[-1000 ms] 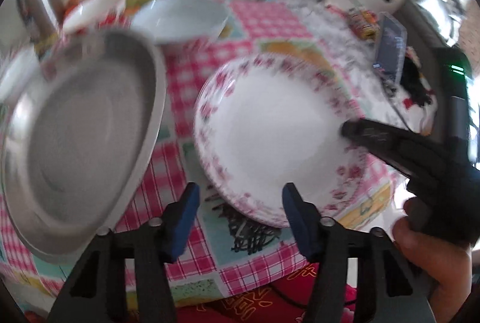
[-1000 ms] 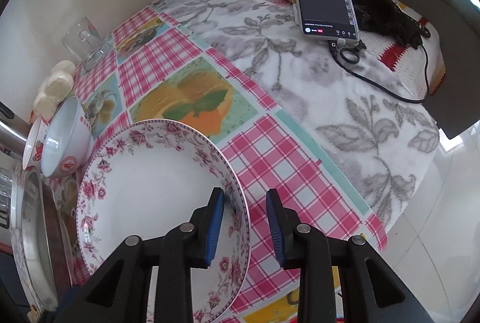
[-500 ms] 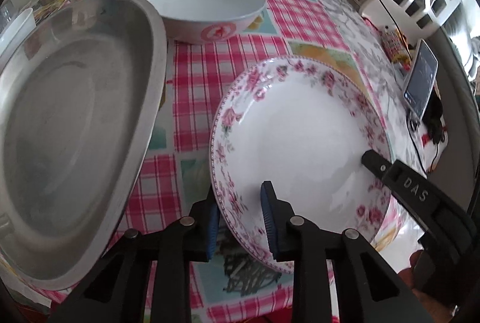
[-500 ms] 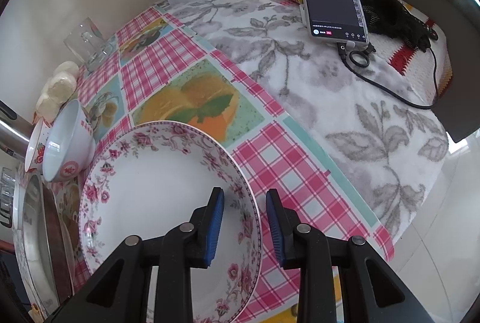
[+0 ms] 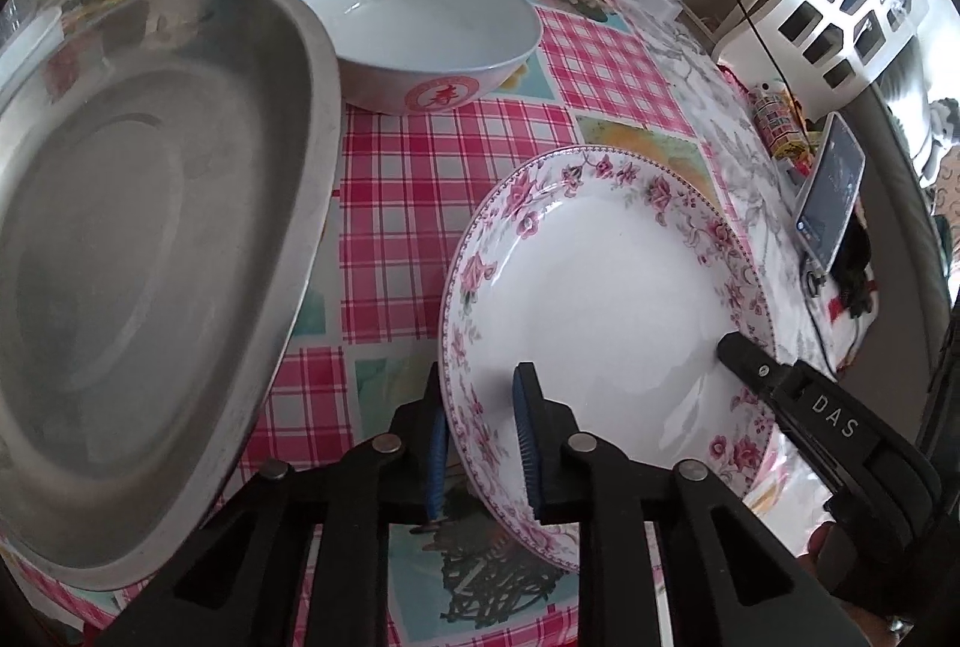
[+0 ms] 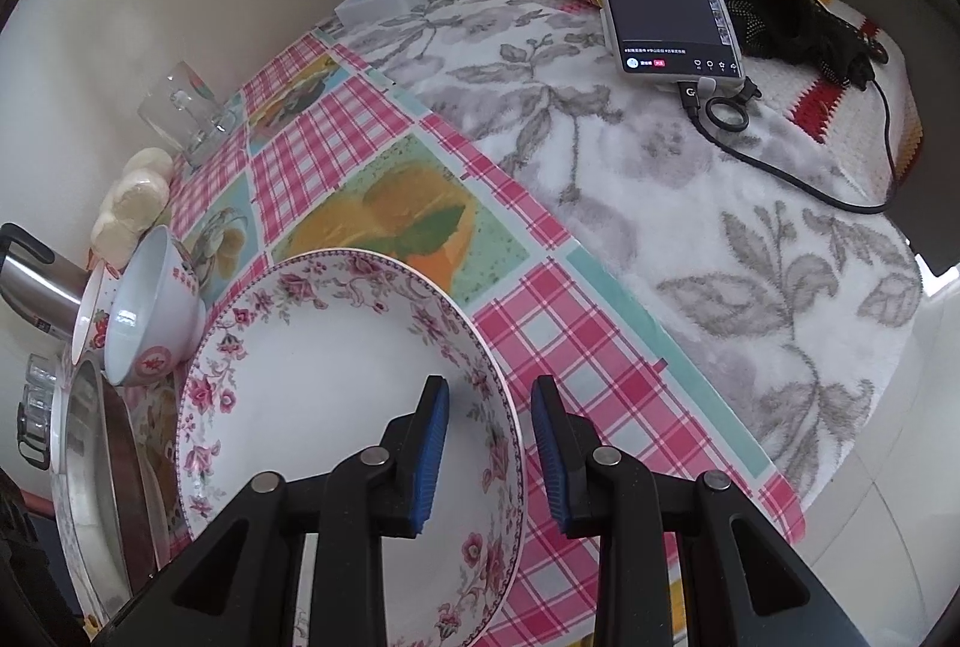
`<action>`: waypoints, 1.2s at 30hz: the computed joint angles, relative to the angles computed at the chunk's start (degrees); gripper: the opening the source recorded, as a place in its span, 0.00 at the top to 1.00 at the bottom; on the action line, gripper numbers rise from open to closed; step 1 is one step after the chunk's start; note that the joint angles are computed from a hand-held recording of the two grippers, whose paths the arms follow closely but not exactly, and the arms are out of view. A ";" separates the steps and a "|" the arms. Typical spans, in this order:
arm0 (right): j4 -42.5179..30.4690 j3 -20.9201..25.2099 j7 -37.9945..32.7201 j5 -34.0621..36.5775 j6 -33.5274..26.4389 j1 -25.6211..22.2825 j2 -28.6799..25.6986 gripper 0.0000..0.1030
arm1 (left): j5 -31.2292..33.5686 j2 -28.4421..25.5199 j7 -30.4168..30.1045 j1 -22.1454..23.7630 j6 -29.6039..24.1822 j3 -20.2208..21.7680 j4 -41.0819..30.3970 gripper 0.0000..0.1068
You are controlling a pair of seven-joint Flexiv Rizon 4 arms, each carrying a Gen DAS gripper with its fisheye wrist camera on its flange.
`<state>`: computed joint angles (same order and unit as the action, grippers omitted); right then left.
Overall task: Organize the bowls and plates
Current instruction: 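Lift the floral plate with both grippers and carry it toward the basin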
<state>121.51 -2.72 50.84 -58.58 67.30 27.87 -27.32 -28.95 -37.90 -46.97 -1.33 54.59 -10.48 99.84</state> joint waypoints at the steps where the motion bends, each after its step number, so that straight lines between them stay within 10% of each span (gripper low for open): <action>1: 0.50 -0.54 1.38 -1.16 0.70 0.19 0.25 0.77 | -0.25 0.01 0.19 0.30 -0.44 -0.20 -0.04 0.83; 36: 3.57 5.26 20.06 -21.14 -6.45 -5.72 6.25 0.83 | -13.43 4.72 14.78 2.21 -1.74 -3.58 3.29 0.82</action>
